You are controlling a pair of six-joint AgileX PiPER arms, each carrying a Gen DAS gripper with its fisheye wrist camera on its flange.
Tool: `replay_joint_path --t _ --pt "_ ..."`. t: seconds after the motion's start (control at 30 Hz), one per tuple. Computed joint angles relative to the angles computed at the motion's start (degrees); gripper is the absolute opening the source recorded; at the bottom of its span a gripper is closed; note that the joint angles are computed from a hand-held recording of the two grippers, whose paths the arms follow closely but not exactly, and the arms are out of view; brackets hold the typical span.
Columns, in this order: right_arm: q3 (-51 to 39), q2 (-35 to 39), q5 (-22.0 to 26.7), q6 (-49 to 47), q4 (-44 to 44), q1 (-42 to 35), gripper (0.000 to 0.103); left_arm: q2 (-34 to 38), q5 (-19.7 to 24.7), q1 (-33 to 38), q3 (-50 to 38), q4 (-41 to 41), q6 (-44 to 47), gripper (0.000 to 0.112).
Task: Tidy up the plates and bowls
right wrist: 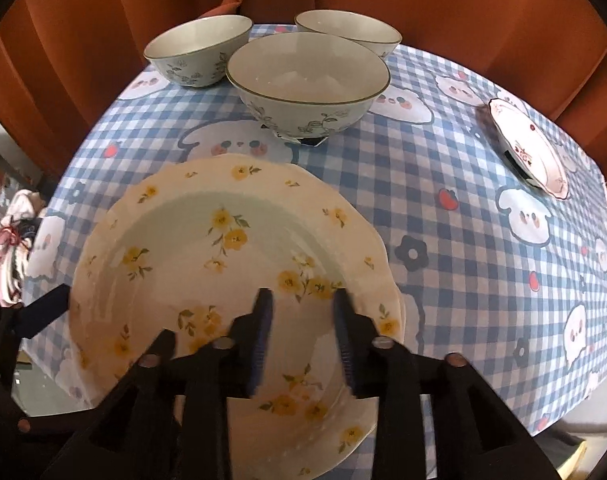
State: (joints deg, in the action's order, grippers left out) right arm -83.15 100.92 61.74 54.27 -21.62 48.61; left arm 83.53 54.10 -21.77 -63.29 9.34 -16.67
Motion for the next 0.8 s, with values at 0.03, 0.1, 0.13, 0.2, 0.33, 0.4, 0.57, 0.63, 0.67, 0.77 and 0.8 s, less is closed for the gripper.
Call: replay_joint_path --t 0.03,0.1,0.13,0.2,0.33,0.4,0.57,0.63,0.67,0.77,0.8 --pt "0.1 -0.3 0.0 0.2 -0.4 0.2 0.044 -0.3 0.1 0.1 -0.2 -0.6 0.3 0.088" --pt "0.5 -1.3 0.5 1.2 -1.6 0.5 0.060 -0.7 0.7 -0.4 -0.9 -0.4 -0.2 0.088" --pt "0.8 -2.0 0.6 1.9 -2.3 0.6 0.065 -0.8 1.0 -0.6 -1.4 -0.2 -0.4 0.088" --pt "1.1 -3.2 1.0 2.5 -2.9 0.6 0.065 -1.1 1.8 -1.9 -2.5 0.4 -1.1 0.088" --pt "2.3 -5.6 1.0 2.4 -3.0 -0.3 0.067 -0.7 2.5 -4.7 -4.6 1.9 -3.1 0.088" --pt "3.7 -7.4 0.5 2.4 -3.1 -1.0 0.067 -0.1 2.8 -7.1 -6.1 3.3 -5.3 0.088" --pt "9.0 -12.8 -2.9 0.4 -2.3 -5.1 0.067 3.1 3.8 -12.8 -10.8 6.5 -11.5 0.088" --pt "11.1 -15.1 -4.5 -2.1 -0.8 -8.1 0.067 4.8 5.0 -15.0 -13.6 7.5 -14.2 0.088" --pt "11.8 -16.1 -4.8 -3.4 0.0 -9.6 0.067 5.6 5.3 -16.2 -14.9 8.2 -15.4 0.088" --pt "13.9 -19.0 -5.9 -6.9 0.9 -13.2 0.067 9.4 7.8 -19.7 -20.1 10.2 -18.7 0.088" --pt "14.4 -19.9 -6.2 -8.9 1.8 -14.9 0.067 10.7 8.5 -20.8 -22.1 10.7 -19.9 0.088"
